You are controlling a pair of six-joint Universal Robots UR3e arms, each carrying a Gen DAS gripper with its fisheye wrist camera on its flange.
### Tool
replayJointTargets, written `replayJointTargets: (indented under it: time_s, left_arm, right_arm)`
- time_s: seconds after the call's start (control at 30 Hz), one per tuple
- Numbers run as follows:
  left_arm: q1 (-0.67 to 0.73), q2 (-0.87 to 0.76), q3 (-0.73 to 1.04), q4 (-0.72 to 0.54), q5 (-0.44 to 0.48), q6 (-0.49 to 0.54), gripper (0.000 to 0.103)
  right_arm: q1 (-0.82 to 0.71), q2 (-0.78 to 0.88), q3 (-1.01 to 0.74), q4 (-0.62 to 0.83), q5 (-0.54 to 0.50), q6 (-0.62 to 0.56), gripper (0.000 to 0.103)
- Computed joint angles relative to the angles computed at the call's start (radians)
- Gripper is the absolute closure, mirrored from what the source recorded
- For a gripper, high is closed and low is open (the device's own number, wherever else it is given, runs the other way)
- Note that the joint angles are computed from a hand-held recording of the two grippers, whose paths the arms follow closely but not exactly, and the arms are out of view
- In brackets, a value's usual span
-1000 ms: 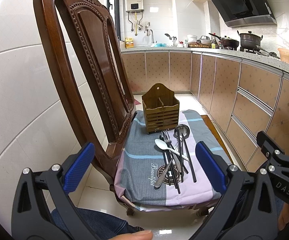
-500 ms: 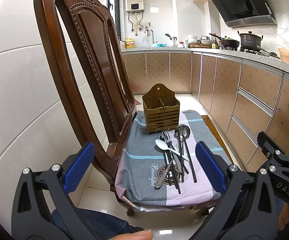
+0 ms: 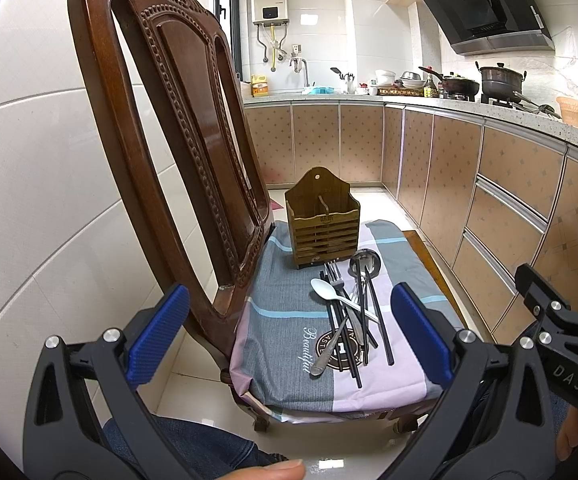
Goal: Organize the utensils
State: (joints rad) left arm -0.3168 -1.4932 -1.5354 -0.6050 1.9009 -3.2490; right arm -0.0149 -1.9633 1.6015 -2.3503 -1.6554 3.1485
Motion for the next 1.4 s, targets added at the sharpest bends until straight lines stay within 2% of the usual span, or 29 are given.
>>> replayJointTargets:
  time_s: [0.67, 0.8, 0.97, 1.03, 1.1, 1.13, 1.2, 1.23, 1.3, 1.4]
  left_arm:
    - [0.010, -0.003, 0.006, -0.006, -0.012, 0.002, 0.004]
    - [0.036, -0.022, 0.008, -0.032, -0.034, -0.005, 0.004]
    - [0.066, -0.098, 0.027, -0.061, -0.041, -0.024, 0.004]
    - [0.074, -0.139, 0.038, -0.061, -0.040, -0.025, 0.004]
    - [0.094, -0.178, 0.053, -0.066, -0.070, -0.032, 0.010]
    - [0.108, -0.203, 0.071, -0.080, -0.096, -0.034, 0.017]
    - [0.135, -0.260, 0.110, -0.093, -0.145, -0.034, 0.027]
    - [0.149, -0.311, 0.157, -0.115, -0.171, -0.031, 0.033]
    - [0.156, -0.414, 0.271, -0.162, -0.175, -0.024, 0.037]
    - [0.163, -0.592, 0.501, -0.250, -0.172, 0.003, 0.038]
  right_arm:
    - [0.008, -0.005, 0.032, -0.023, -0.005, -0.002, 0.003]
    - [0.023, 0.071, -0.016, 0.022, -0.061, -0.047, 0.003]
    - [-0.016, 0.159, -0.002, 0.054, -0.075, -0.092, 0.004]
    - [-0.038, 0.204, -0.001, 0.082, -0.070, -0.101, 0.016]
    - [-0.064, 0.251, -0.016, 0.123, -0.051, -0.096, 0.038]
    - [-0.074, 0.272, -0.029, 0.145, -0.041, -0.094, 0.044]
    - [-0.090, 0.330, -0.052, 0.166, -0.027, -0.083, 0.063]
    - [-0.080, 0.356, -0.067, 0.165, -0.046, -0.081, 0.067]
    - [-0.071, 0.427, -0.108, 0.146, -0.069, -0.078, 0.078]
    - [-0.073, 0.531, -0.208, 0.122, -0.070, -0.085, 0.079]
